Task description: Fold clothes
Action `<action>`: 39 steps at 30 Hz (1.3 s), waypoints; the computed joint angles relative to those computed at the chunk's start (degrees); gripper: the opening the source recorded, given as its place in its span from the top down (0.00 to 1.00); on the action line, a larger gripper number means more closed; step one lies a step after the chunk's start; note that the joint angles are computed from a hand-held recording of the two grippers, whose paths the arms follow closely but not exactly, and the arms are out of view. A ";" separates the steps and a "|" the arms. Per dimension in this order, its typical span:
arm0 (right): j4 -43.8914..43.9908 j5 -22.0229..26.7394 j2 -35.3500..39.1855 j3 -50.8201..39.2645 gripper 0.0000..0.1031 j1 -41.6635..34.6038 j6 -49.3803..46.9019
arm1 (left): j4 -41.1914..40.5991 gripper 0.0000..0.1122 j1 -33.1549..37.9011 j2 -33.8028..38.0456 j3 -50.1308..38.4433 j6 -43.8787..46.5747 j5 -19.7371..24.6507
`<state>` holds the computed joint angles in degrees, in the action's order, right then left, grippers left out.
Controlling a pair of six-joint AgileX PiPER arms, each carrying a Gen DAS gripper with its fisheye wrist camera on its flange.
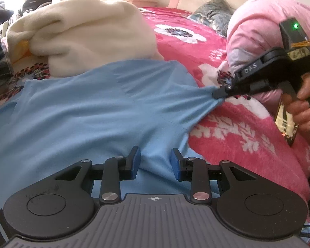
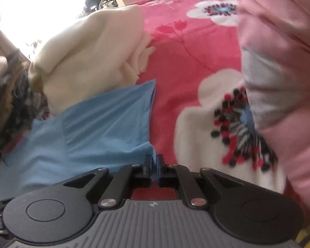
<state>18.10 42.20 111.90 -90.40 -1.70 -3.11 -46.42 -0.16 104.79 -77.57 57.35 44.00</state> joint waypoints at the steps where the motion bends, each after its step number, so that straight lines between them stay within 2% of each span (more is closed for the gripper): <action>1: -2.73 -1.39 0.32 -0.15 0.97 0.95 0.98 | 0.21 0.72 0.01 0.15 -0.28 -0.16 0.20; 5: -16.91 -5.60 1.52 0.42 0.99 4.10 6.56 | 0.59 0.72 0.05 0.15 -0.39 -0.14 0.39; 6: -17.78 -5.79 1.41 0.68 0.99 3.97 7.60 | 0.72 0.72 0.03 0.10 -0.27 -0.15 0.33; 10: -10.31 -7.82 -3.61 5.32 0.93 0.98 5.40 | 1.74 0.72 -0.21 0.13 -0.61 -1.12 0.40; 12: -4.02 -8.56 -8.49 9.13 0.93 -0.64 0.73 | 2.12 0.72 -0.22 -0.04 -0.88 -1.91 0.46; 13: 0.39 -7.86 -10.92 10.96 0.92 -1.60 -2.71 | 2.20 0.72 -0.20 -0.24 -0.87 -2.22 0.33; 15: 9.43 -4.86 -15.52 14.26 0.82 -3.80 -9.49 | 2.15 0.72 -0.03 -0.99 -0.51 -2.73 -0.15; 18: 22.26 7.49 -16.84 15.62 0.77 -7.07 -16.65 | 2.28 0.72 0.31 -2.13 -0.22 -3.85 -0.07; 20: 26.87 12.40 -15.85 16.48 0.76 -7.31 -18.17 | 2.48 0.72 0.50 -3.05 0.02 -4.61 0.62; 26: 33.79 14.02 -5.95 10.91 0.73 -3.80 -16.40 | 4.48 0.72 -0.48 -7.32 3.37 -5.44 1.05; 30: 32.27 16.50 -1.61 7.12 0.73 -0.75 -14.75 | 6.77 0.72 -1.62 -10.01 7.22 -5.77 0.55; 31: 31.27 16.23 -1.61 7.02 0.76 0.12 -14.82 | 7.11 0.72 -1.77 -10.57 8.24 -5.53 0.49; 33: 29.40 13.47 -3.88 8.41 0.96 1.17 -16.21 | 7.53 0.72 -2.01 -11.44 10.05 -4.79 0.17; 39: 23.79 4.70 -8.44 10.33 0.96 3.23 -19.50 | 6.07 0.71 -1.98 -12.08 13.11 -1.40 -1.08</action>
